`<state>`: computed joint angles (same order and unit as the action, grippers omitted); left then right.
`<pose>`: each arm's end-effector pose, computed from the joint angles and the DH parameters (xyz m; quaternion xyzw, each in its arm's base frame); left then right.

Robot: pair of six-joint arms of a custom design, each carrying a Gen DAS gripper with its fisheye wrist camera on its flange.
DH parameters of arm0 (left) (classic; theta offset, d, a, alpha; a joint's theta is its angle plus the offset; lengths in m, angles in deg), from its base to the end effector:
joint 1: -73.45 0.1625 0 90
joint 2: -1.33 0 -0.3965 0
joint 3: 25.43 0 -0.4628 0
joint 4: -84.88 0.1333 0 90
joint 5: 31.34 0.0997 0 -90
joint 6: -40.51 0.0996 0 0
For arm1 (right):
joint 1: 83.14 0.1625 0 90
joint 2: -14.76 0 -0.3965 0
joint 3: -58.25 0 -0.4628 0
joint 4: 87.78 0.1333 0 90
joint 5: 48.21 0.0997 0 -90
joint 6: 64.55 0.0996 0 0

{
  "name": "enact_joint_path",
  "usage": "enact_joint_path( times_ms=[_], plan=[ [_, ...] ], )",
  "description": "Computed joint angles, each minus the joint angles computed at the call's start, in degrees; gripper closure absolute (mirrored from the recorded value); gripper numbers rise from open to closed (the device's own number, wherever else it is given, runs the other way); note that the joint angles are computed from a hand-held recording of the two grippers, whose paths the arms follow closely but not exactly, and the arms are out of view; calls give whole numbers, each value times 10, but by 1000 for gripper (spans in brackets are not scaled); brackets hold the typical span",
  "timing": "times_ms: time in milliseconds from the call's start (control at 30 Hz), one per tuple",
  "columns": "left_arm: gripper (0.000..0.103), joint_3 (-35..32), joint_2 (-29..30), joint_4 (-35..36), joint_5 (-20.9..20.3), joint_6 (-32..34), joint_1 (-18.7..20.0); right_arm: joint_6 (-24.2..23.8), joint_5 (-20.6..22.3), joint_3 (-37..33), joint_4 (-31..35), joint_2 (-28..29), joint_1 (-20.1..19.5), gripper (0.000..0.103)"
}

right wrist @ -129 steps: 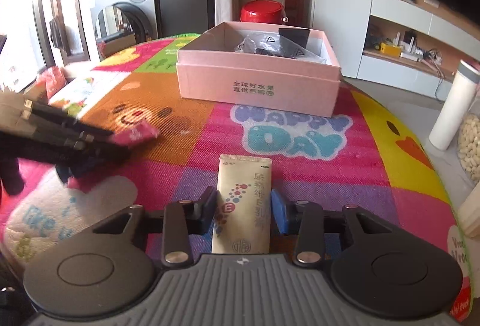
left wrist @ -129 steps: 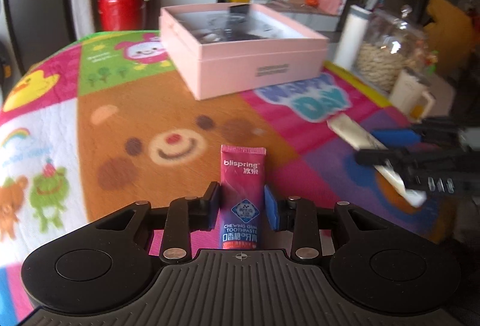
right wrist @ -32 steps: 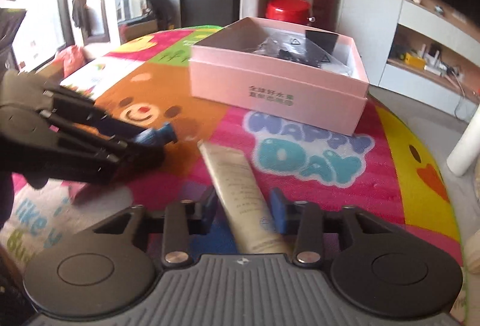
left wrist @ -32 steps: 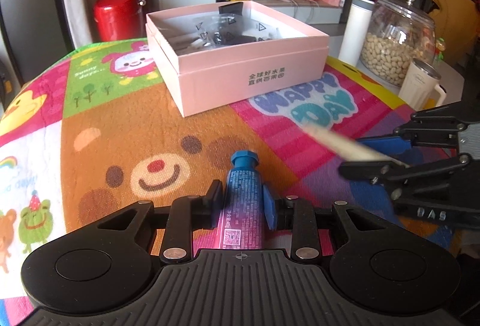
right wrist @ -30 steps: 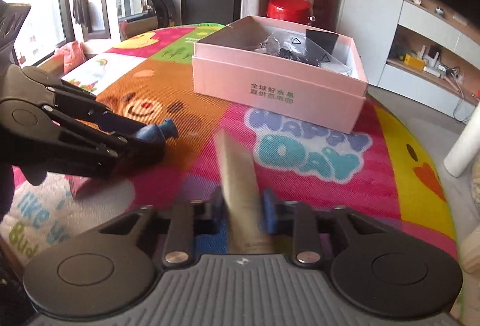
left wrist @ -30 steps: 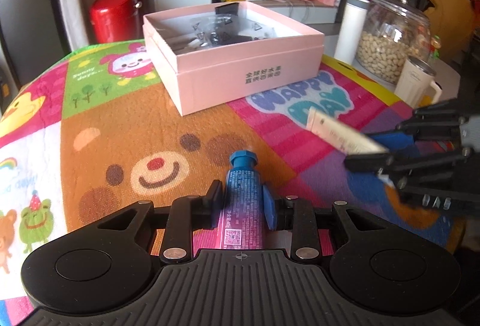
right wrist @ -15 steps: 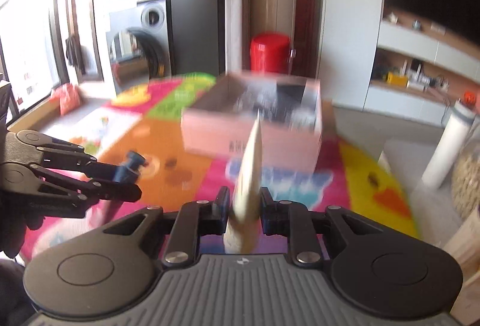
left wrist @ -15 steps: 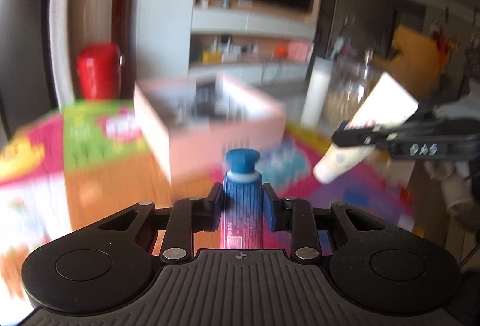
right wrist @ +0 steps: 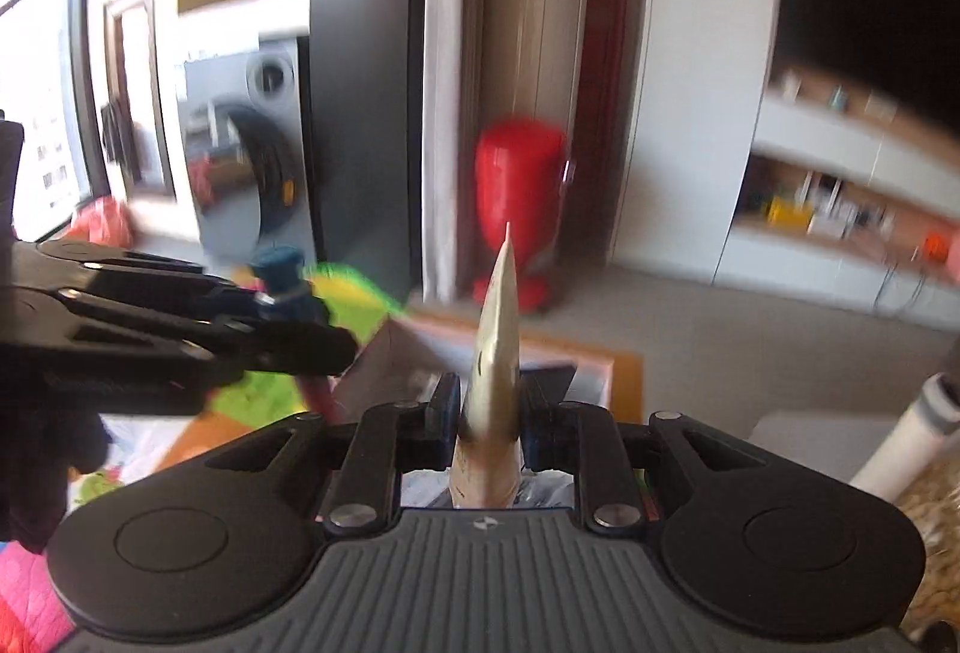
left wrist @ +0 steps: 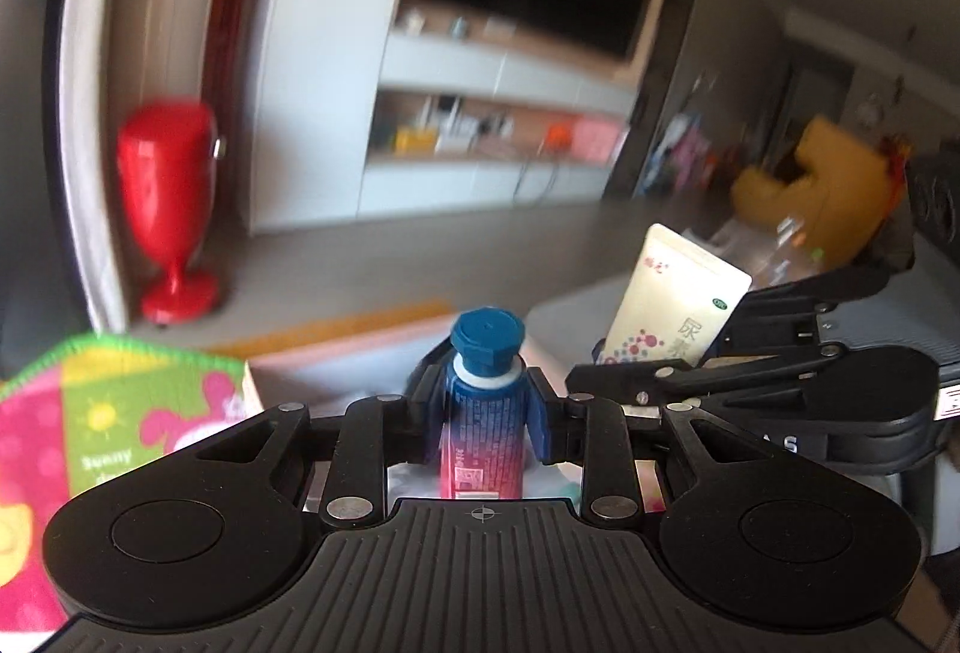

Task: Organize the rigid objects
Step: 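Carry the toothpaste and cream tubes into the pink box and release both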

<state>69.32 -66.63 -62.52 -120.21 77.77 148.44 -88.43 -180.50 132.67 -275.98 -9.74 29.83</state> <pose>-0.0502 -0.7096 0.2865 0.4225 0.8670 -0.2571 0.0603 0.3655 -0.6924 -0.0018 0.2030 -0.8396 0.3788 0.3322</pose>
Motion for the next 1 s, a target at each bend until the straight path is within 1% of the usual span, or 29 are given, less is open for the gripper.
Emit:
enact_joint_path(
  times_ms=[67,100,167,200,233,267,333,367,400,433,500,567,600,633,667,700,733,767,833,900,933,1000],
  plan=[
    [71,-36,39,24,34,-16,4,28,7,-38,83,14,-19,83],
    [69,-55,57,36,38,-27,8,42,16,-53,113,21,-29,83],
    [66,-74,81,25,30,-39,17,69,31,-86,169,36,-45,83],
    [65,-81,90,15,26,-44,21,66,38,-99,173,46,-51,82],
    [66,-85,99,4,28,-50,24,50,43,-108,160,55,-54,82],
    [69,-88,105,-10,40,-53,25,36,44,-118,155,65,-56,82],
    [69,-82,115,-52,78,-59,22,23,46,-139,149,81,-59,80],
    [76,-81,118,-64,84,-63,22,20,51,-145,151,85,-61,69],
    [77,-84,119,-62,78,-70,25,17,60,-145,148,86,-62,54],
    [77,-87,117,-54,66,-74,29,12,64,-142,135,87,-64,50],
    [77,-85,108,-37,40,-63,37,6,66,-133,116,86,-65,49],
    [79,-87,97,4,20,-33,45,9,73,-112,96,77,-67,50],
    [79,-84,91,25,17,-24,46,15,76,-101,92,71,-69,53],
    [79,-91,91,52,13,-17,48,27,77,-93,109,64,-71,59],
    [79,-84,85,59,8,-10,50,48,78,-88,138,57,-74,68],
    [79,-75,78,55,11,-6,49,58,79,-86,142,56,-76,68],
    [79,-68,73,54,14,-9,48,52,78,-80,132,55,-75,68],
    [79,-59,63,50,8,-13,48,46,75,-73,124,53,-73,68],
    [79,-28,35,19,-8,-23,51,51,74,-62,112,49,-70,68],
    [79,19,-3,-28,-3,-29,47,43,70,-41,59,45,-65,66],
    [79,43,-24,-48,3,-28,46,35,60,-30,28,43,-61,63],
    [79,85,-64,-77,15,-14,47,18,36,-7,-39,43,-49,46]
  ],
)
